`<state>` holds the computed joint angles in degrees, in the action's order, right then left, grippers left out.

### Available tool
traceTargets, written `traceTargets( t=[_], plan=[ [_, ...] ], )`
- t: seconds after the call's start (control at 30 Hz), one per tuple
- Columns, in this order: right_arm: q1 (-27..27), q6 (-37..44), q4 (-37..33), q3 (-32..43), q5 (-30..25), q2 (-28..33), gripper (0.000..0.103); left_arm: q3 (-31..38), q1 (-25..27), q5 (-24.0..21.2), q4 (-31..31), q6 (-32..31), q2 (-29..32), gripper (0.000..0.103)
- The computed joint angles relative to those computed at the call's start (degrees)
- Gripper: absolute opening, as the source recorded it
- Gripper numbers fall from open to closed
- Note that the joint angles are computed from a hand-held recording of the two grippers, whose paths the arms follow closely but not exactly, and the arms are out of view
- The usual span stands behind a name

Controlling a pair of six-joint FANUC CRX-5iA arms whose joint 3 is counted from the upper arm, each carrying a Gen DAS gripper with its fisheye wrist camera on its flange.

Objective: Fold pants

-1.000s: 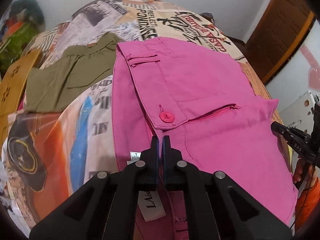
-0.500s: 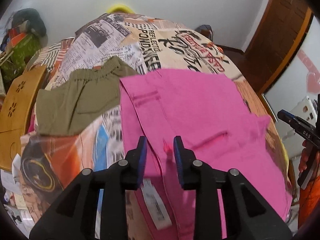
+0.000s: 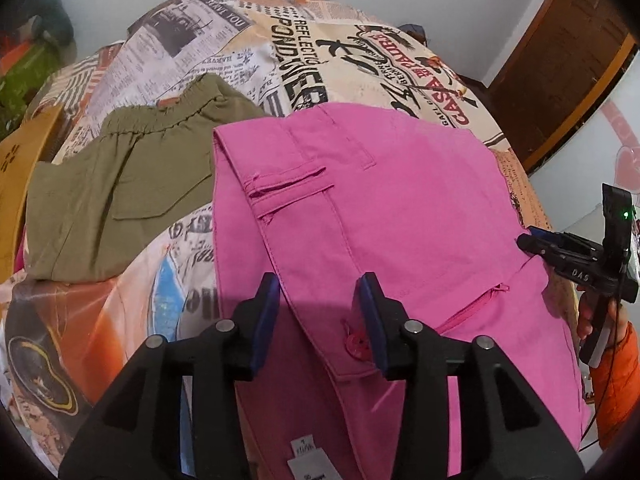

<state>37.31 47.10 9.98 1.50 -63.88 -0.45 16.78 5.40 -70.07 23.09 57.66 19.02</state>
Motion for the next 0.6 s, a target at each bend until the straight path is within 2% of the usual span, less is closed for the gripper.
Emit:
traceTargets(
  t=[0.07, 0.1, 0.13, 0.3, 0.4, 0.5, 0.6],
  plan=[
    [0.15, 0.41, -0.01, -0.21, 0.64, 0.03, 0.034, -0.15, -0.43, 0.90, -0.37, -0.70, -0.17, 0.037],
    [0.46, 0.59, 0.82, -0.58, 1.10, 0.10, 0.026, -0.04, -0.59, 1.01, -0.41, -0.87, -0.09, 0.026],
    [0.91, 0.74, 1.82, -0.77, 1.02, 0.30, 0.014, 0.21, -0.79, 0.99, -0.50, -0.95, 0.09, 0.011],
    [2.23, 3.05, 6.91, -1.03, 0.68, 1.84, 0.007, 0.24, -1.87, 2.62, -2.22, -0.87, -0.46, 0.008],
    [1.62, 4.39, 7.41, -0.48, 0.42, 2.61, 0.007, -0.61, -2.00, 4.61, -3.13, -0.53, -1.75, 0.007],
    [1.07, 4.40, 7.20, 0.15, 0.43, 3.22, 0.007, -0.96, -1.35, 4.78, -2.51, 0.40, -2.18, 0.008],
    [1.63, 3.65, 8.30, 0.80, -0.66, 4.04, 0.007, -0.59, -1.77, 4.11, -4.76, 2.07, -1.95, 0.009]
  ],
)
